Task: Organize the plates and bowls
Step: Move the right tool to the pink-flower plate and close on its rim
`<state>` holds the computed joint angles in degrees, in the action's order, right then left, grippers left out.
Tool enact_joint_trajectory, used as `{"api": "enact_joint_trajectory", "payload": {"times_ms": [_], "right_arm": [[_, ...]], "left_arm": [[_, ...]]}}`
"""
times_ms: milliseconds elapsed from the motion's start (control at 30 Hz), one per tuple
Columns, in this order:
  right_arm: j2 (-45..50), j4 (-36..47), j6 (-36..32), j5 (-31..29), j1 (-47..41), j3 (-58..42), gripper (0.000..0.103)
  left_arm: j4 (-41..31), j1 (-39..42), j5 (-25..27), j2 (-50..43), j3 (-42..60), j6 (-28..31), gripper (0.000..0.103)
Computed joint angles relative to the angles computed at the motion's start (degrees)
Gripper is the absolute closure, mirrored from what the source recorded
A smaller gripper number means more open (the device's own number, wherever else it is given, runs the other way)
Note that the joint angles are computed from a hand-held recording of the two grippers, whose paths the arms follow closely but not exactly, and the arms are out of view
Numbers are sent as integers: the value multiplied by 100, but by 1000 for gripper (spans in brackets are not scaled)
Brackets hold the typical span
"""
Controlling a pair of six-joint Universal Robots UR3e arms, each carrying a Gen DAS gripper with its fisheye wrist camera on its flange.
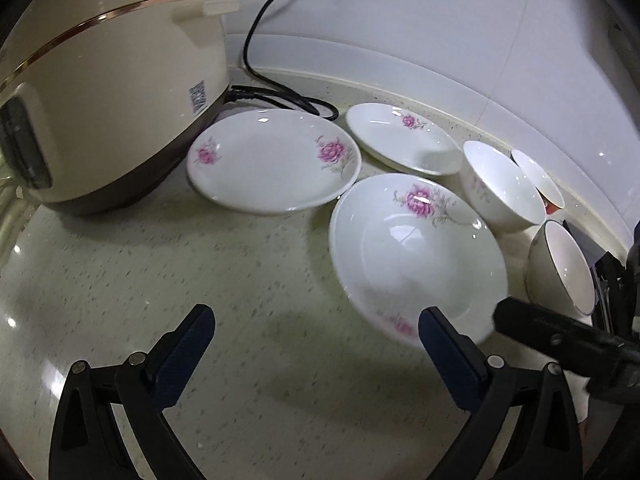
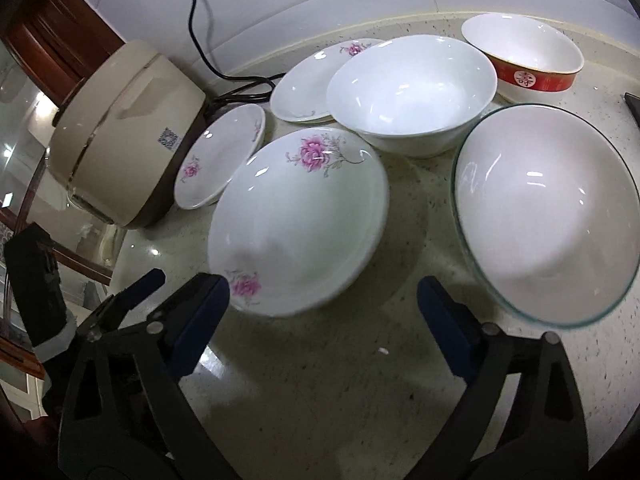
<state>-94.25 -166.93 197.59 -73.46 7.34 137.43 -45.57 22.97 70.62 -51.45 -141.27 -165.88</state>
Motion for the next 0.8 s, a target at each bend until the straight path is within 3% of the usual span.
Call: {"api": "enact_joint_trajectory", "payload": {"times_ms": [133,233,333,367,633,800], "right_arm": [[145,111,-61,215,-179,-14,22],[280,40,-32,298,-168,-114,25],[497,-8,-35,273,-71,-281,37],[539,-2,-54,304,-70,-308,44],[606,-150,160,320,-249,-244,60],[617,-314,202,300,-296,-165,61]], "left_arm": [[409,-259,142,-623,179,-203,13],[714,-440,252,-1124,299,-367,18],[988,-632,419,-1545,408,-455,31],[1035,-662,441,-1674,450,-465,32],[1374,-750,447,-2139,634,-414,43],[1595,-922,508,-2527,849,-503,45]]}}
